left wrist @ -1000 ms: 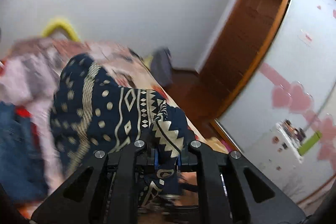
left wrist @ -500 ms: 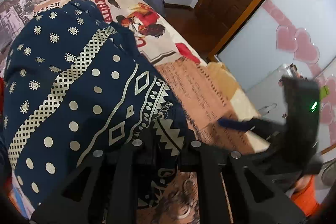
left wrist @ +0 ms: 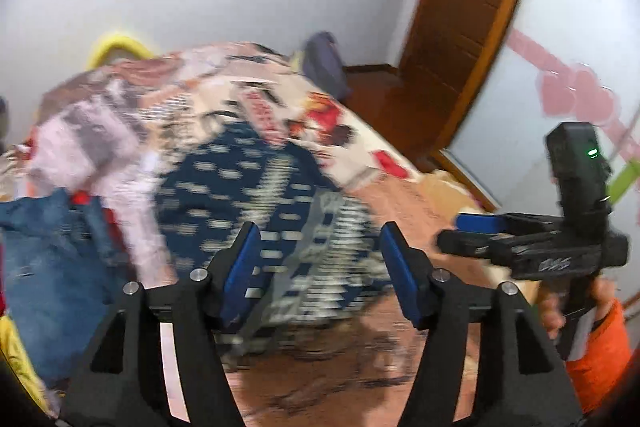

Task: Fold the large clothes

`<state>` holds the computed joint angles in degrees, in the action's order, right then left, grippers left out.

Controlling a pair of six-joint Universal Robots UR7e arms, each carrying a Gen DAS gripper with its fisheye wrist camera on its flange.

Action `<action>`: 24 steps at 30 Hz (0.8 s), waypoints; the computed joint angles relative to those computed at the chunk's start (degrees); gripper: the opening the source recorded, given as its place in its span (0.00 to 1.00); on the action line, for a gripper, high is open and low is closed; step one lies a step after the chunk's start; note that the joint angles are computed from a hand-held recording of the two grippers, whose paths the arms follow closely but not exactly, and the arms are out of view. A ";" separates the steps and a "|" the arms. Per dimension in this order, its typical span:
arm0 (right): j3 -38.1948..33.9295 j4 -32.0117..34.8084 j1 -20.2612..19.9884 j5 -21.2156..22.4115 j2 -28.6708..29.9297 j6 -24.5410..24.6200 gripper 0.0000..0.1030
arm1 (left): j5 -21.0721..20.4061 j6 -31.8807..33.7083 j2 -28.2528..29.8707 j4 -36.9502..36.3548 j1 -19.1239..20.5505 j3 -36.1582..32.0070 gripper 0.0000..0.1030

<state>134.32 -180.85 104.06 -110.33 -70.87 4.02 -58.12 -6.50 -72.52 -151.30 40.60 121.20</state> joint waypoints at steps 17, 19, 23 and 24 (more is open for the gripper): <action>-13.85 9.74 -5.21 8.56 13.78 0.88 0.74 | -0.43 3.30 4.16 1.27 12.84 -0.45 0.75; -14.38 9.29 -5.03 7.27 14.51 0.78 0.74 | -1.26 3.22 5.08 0.50 13.61 -0.74 0.77; -14.67 7.13 -4.04 4.92 15.71 -1.27 0.56 | -3.15 2.50 5.86 -0.80 14.96 -1.04 0.79; -14.85 7.93 -3.72 4.99 15.63 -1.27 0.43 | -2.89 2.94 6.21 -1.44 15.07 -1.06 0.79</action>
<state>119.47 -172.93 100.35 -105.34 -55.24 2.75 -61.02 -3.56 -66.31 -152.73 55.67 120.14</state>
